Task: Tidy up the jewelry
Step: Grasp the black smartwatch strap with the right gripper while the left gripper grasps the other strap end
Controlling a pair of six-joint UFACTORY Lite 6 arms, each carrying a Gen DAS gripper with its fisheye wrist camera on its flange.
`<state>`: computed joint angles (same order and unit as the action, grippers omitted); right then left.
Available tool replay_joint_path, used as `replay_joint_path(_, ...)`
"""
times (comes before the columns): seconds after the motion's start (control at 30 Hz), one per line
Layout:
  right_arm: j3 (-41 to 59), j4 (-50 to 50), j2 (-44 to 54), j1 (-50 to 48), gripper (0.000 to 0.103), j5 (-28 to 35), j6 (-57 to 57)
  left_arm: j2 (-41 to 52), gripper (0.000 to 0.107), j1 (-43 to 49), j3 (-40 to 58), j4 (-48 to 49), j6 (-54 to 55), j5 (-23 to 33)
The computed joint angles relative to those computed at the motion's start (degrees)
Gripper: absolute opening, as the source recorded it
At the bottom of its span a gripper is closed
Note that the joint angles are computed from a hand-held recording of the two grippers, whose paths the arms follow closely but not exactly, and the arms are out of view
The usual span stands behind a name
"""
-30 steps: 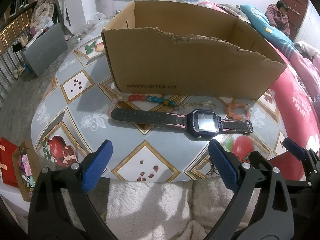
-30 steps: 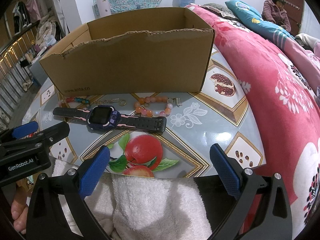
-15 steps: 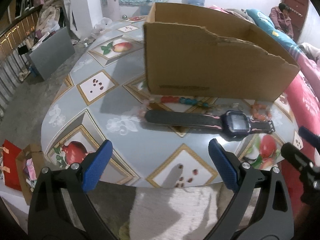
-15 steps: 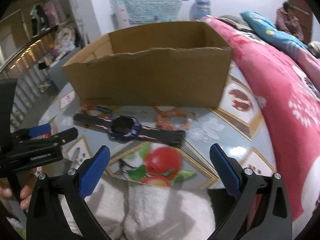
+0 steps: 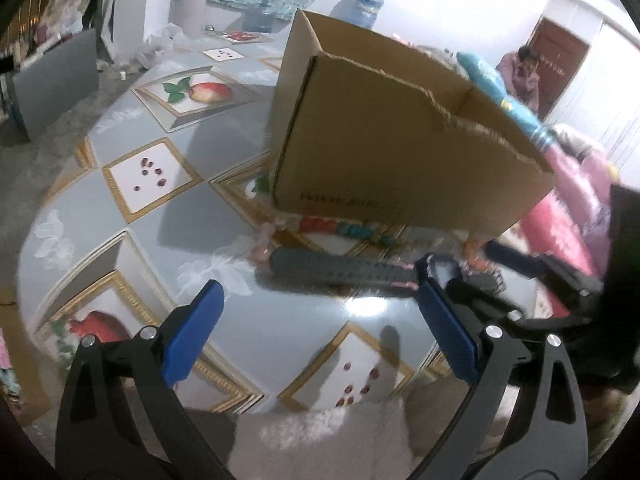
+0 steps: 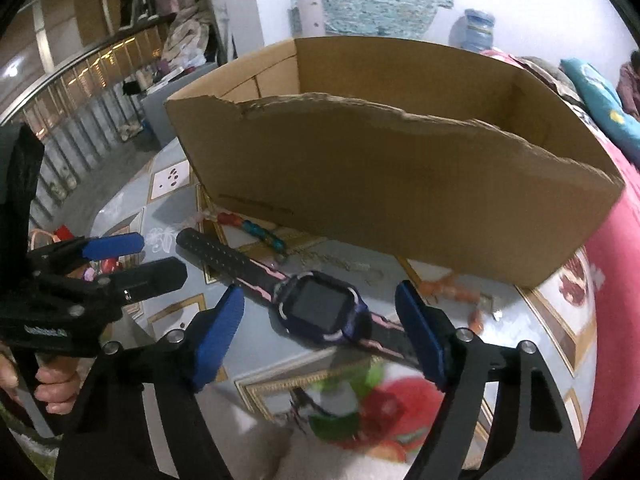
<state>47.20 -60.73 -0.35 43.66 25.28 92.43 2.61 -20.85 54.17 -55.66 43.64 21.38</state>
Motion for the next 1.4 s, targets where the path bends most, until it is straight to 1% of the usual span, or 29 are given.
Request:
replay_joint_path(0.07, 0.7, 0.2, 1.2, -0.9, 0.069, -1.1, -0.5, 2.4, 0.094, 1.7, 1.5, -6.4, 5.3, 2.6)
replay_joint_path(0.1, 0.6, 0.1, 1.6, -1.2, 0.064, -1.9, -0.2, 3.6, 0.094, 2.4, 2.3, -8.1, 6.5, 3.8)
replay_joint_path(0.2, 0.1, -1.2, 2.7, -1.6, 0.058, -3.0, 1.7, 6.8, 0.094, 3.6, 4.8, -14.1, 11.4, 7.0)
replay_joint_path(0.33, -0.8, -3.3, 2.7, -2.0, 0.055, -3.1, 3.4, 9.2, 0.094, 4.0, 7.1, -14.6, 10.8, 7.6)
replay_joint_path(0.43, -1.9, -5.2, 2.3, -3.0, 0.055, -4.9, 5.7, 11.1, 0.094, 5.2, 8.3, -17.9, 12.4, 10.3)
replay_joint_path(0.57, -2.5, -7.2, 2.1, -2.8, 0.055, -4.8, 6.6, 11.4, 0.093, 6.1, 8.1, -21.0, 13.8, 12.4)
replay_joint_path(0.7, -2.6, -9.8, 2.5, -2.9, 0.055, -5.5, 8.9, 10.8, 0.084, 7.1, 6.6, -23.9, 15.7, 14.6)
replay_joint_path(0.77, -3.0, -11.5, 2.4, -2.8, 0.055, -5.7, 10.4, 10.2, 0.082, 7.6, 5.8, -25.1, 16.3, 14.9)
replay_joint_path(0.93, -5.0, -13.7, 0.7, -3.4, 0.055, -6.7, 12.4, 9.8, 0.069, 7.3, 5.9, -25.4, 16.1, 15.0)
replay_joint_path(1.0, -5.4, -14.3, 0.4, -3.6, 0.055, -7.1, 12.7, 9.4, 0.067, 7.0, 5.7, -25.8, 16.9, 15.5)
replay_joint_path(1.17, -6.1, -15.8, -0.2, -4.2, 0.055, -7.9, 13.7, 9.1, 0.065, 3.2, 7.0, -21.5, 12.9, 10.4)
replay_joint_path(1.27, -6.0, -16.2, 0.0, -4.3, 0.055, -8.0, 13.8, 9.6, 0.058, 1.1, 8.5, -17.8, 9.6, 7.8)
replay_joint_path(1.33, -6.1, -16.2, -0.1, -4.5, 0.055, -8.1, 13.7, 9.5, 0.047, -0.4, 8.9, -15.8, 8.4, 5.5)
replay_joint_path(1.4, -6.2, -16.4, -0.2, -4.6, 0.055, -8.2, 13.9, 9.2, 0.042, -1.8, 9.2, -13.0, 6.5, 3.2)
